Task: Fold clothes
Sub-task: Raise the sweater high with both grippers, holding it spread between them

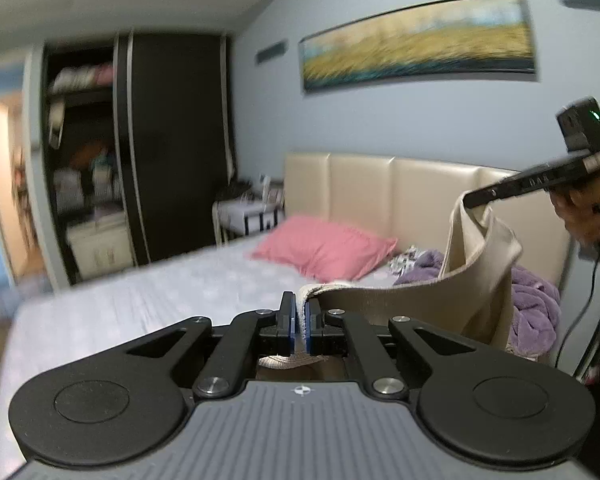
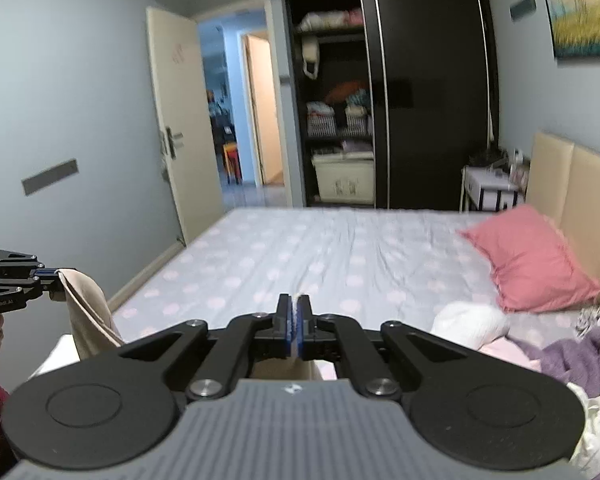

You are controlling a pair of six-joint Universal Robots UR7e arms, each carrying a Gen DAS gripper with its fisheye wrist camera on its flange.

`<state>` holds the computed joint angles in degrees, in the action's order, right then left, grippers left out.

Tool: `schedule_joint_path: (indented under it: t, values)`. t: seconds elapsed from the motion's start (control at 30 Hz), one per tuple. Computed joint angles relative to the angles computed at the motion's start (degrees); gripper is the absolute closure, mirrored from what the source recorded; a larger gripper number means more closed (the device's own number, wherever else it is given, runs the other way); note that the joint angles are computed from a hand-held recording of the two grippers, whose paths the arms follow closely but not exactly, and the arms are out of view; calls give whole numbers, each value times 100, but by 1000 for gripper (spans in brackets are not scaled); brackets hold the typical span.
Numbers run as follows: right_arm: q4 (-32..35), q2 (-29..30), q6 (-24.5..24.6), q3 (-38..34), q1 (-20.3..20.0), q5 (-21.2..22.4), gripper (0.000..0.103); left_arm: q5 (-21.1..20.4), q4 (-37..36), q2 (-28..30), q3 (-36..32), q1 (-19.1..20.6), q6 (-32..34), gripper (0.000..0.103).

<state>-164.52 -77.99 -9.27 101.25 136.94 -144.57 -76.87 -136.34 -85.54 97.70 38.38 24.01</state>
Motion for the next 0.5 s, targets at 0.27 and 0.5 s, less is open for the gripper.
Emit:
schedule_joint_path:
  t: [0.27,0.5]
  values:
    - [-426,848,-724,-1309,-1201,705,102,750,-385,1595,-1211,403,16,101]
    - [-1147,687,-888,31,-1672,1338,98,1126,-420,1656,-1005,572,383,101]
